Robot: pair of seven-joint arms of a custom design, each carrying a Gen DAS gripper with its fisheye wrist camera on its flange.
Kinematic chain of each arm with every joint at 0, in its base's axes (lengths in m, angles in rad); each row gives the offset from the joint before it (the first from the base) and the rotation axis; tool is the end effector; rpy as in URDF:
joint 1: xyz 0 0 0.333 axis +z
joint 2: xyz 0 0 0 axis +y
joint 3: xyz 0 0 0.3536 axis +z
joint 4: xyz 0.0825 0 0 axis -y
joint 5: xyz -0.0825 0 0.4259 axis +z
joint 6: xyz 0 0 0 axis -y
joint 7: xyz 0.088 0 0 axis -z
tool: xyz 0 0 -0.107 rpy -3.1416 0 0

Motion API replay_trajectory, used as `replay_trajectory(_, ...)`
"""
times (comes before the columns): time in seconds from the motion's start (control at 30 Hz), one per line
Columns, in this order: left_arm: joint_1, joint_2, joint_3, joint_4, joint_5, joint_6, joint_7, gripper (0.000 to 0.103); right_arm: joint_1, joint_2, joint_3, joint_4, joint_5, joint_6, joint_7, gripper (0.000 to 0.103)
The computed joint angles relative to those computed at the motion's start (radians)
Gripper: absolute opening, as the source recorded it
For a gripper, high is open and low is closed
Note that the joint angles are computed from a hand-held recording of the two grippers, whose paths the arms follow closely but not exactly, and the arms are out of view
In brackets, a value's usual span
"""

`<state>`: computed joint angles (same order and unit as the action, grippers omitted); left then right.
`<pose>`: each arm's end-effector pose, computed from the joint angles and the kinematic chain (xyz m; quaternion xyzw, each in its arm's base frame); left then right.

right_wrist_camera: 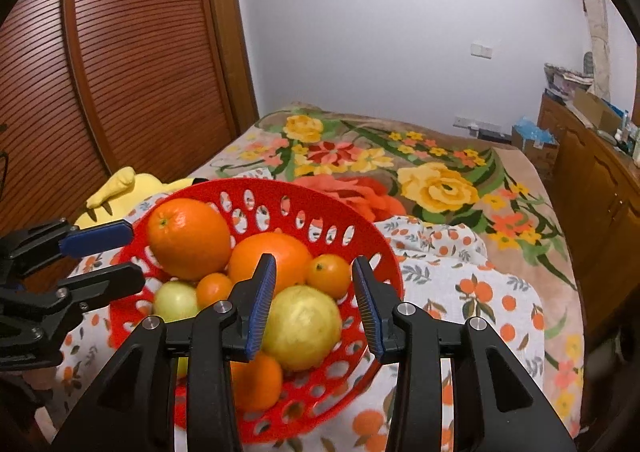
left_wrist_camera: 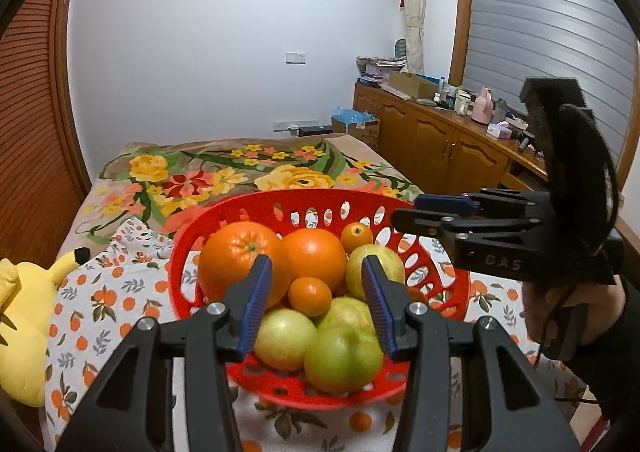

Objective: Organize fruits
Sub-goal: 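Open both grippers to release the tangerines and pull back from the basket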

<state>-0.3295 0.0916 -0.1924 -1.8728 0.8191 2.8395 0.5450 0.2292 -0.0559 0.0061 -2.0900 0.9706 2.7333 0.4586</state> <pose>0.5653 -0.3636 0.5759 -0.5697 0.6734 -0.3888 0.2660 0.5998 0.1114 0.5340 -0.7882 0.4292 -0.1760 0.4044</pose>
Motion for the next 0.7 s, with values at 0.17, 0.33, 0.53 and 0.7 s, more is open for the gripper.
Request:
replay_trajectory(0.17,-0.001,-0.035,-0.01,-0.041,0.03,-0.011,-0.04,0.049,0.019,-0.072,-0.009,-0.08,0.031,0.031,-0.025,0.04)
replay_trajectory(0.33,0.011,-0.076,-0.033,-0.083,0.051,-0.024,-0.078,0.051,0.05,-0.131,-0.031,-0.14,0.048,0.05,-0.034,0.04)
replay_trajectory(0.53,0.032,-0.127,-0.064,-0.127,0.085,-0.042,-0.138,0.057,0.098,-0.203,-0.061,-0.209,0.066,0.088,-0.047,0.044)
replay_trajectory(0.7,0.051,-0.168,-0.09,-0.16,0.088,-0.055,-0.158,0.058,0.131,-0.256,-0.084,-0.252,0.066,0.107,-0.039,0.045)
